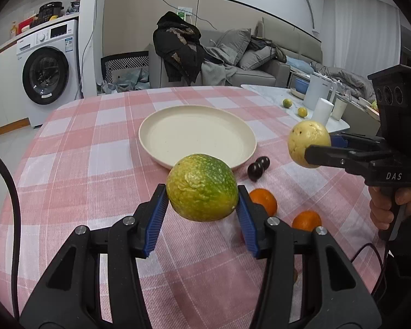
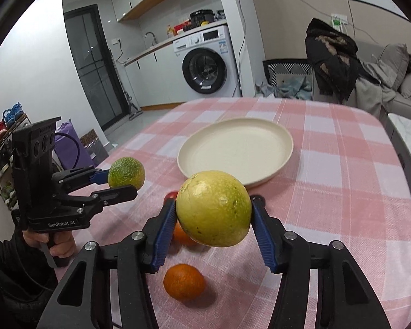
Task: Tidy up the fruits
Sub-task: 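Lift and carry the green citrus with the left tool while the right tool carries the pomelo over the plate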
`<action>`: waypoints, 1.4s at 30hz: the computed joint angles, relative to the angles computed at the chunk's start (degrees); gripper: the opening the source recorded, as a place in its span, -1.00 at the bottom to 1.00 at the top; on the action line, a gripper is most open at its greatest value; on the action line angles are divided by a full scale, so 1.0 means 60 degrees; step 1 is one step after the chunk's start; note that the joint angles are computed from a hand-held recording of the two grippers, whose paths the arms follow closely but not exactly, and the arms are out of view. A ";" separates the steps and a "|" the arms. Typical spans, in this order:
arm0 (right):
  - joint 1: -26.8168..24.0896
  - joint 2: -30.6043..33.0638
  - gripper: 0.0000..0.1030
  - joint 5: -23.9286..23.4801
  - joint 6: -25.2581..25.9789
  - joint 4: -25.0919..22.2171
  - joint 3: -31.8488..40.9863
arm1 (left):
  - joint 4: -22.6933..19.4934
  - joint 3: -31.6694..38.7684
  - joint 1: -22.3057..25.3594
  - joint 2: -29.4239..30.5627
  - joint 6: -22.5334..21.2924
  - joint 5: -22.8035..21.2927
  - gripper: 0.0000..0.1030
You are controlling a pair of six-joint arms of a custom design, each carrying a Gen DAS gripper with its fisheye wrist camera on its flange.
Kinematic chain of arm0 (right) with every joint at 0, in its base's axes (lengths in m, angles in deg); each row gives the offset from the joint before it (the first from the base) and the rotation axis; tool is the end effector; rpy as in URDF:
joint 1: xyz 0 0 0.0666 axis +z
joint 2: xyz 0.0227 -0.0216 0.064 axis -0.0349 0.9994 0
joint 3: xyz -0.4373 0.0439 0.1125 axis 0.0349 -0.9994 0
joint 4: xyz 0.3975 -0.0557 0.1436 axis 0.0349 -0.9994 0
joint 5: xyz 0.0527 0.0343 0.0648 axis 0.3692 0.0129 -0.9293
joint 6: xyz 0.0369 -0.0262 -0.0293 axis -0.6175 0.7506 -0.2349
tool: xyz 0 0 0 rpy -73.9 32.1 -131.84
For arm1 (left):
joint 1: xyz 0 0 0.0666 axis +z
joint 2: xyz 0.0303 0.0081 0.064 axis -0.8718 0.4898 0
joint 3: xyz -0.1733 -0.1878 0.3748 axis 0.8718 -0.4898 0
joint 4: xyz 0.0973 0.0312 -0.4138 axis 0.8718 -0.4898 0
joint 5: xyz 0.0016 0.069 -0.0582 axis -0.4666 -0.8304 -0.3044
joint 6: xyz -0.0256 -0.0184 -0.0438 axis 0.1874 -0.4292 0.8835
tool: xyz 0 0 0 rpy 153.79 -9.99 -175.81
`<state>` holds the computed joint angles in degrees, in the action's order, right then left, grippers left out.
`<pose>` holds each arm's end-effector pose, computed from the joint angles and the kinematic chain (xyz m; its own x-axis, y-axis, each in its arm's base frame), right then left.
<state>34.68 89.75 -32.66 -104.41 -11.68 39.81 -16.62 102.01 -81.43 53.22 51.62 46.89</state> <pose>0.4714 0.3371 0.2871 -0.6366 0.1282 -0.7605 -0.0662 0.9734 0.2195 0.5696 -0.2325 0.2692 -0.4768 0.3601 -0.8019 0.7237 0.6785 -0.1257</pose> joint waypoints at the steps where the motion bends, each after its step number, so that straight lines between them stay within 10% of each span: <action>1: 0.0006 -0.0028 0.08 0.0129 0.0035 0.0041 0.0016 | 0.0039 0.0037 -0.0007 -0.0003 0.0036 -0.0016 -0.09; 42: -0.0748 0.0645 0.08 -0.0041 -0.0123 0.0579 0.0848 | -0.0277 0.2389 -0.0573 0.1719 0.0595 -0.0655 -0.09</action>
<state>30.19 93.62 -32.91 -105.15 -8.21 44.90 -18.28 116.35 -84.87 63.53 55.19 42.96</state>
